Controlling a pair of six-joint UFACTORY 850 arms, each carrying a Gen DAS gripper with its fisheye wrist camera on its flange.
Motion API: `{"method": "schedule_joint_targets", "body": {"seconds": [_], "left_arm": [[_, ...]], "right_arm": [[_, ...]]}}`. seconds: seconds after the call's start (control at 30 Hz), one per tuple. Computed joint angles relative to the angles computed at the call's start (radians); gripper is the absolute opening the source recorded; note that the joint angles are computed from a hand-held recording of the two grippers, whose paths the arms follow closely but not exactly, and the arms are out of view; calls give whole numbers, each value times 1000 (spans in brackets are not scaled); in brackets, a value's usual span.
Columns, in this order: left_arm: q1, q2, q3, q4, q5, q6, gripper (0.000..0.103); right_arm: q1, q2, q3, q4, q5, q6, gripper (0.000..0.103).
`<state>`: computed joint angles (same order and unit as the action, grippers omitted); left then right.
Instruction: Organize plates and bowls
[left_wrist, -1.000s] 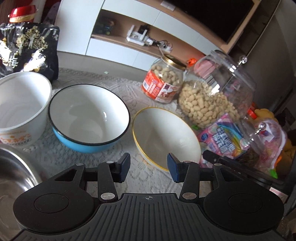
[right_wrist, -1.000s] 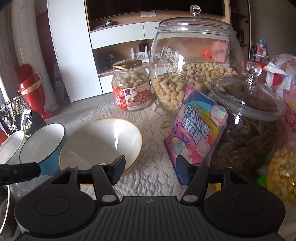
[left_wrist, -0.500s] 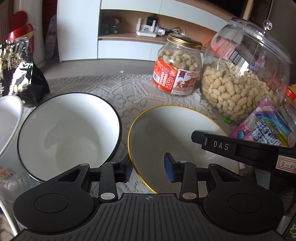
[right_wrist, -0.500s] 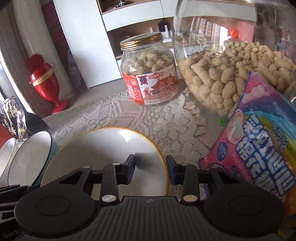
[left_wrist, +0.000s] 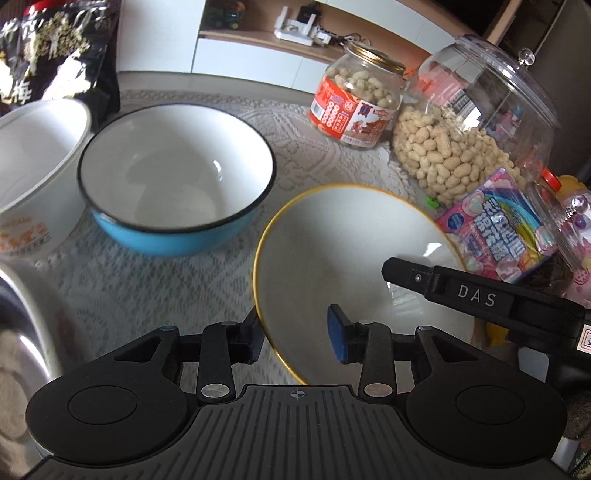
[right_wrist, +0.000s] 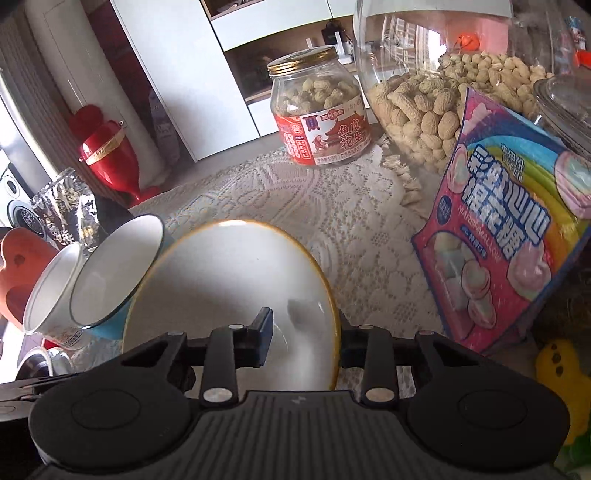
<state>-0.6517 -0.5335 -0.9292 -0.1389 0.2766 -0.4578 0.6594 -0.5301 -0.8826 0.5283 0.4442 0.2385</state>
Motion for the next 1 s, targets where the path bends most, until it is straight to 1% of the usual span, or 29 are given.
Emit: {"method": "schedule_joint_targets", "body": {"seconds": [0.03,0.2,0.3,0.33,0.37,0.4,0.43,0.5,0.6,0.63,0.73,0.77,0.9,0.93,1.0], "left_arm": [[1,20,25,30,16,-26,40],[-17,118,137,-6,20,49,40],[-22,143,185,36,7,-4,40],[-21,144,197,61,16,-29,39],[-20,148,209,99,31,-62,39],[-22,151,214,118,40,-79,39],[-23,155,217,123,43,-81,39],[-27,159,220,115,50,-69,37],[-31,163,224,97,48,-53,37],[-31,162,223,97,49,-54,37],[-26,159,222,125,52,-87,37],[-25,159,222,127,52,-92,37],[-20,157,226,86,69,-60,37],[-17,158,232,100,83,-76,37],[-3,160,242,223,95,-192,37]], "right_arm": [[12,9,9,10,3,-4,34],[71,67,67,-2,14,-8,34],[109,80,104,-19,8,27,34],[123,76,112,-12,9,32,35],[141,73,119,38,19,-4,35],[162,69,123,117,30,-75,35],[174,66,126,159,36,-110,36],[178,64,136,160,43,-91,36],[167,66,150,67,44,16,36],[171,64,149,72,44,14,36],[191,55,137,156,43,-62,36],[194,56,137,159,38,-56,36],[202,73,151,92,19,17,37],[210,73,152,97,20,6,37],[227,72,151,137,17,-50,38]]}}
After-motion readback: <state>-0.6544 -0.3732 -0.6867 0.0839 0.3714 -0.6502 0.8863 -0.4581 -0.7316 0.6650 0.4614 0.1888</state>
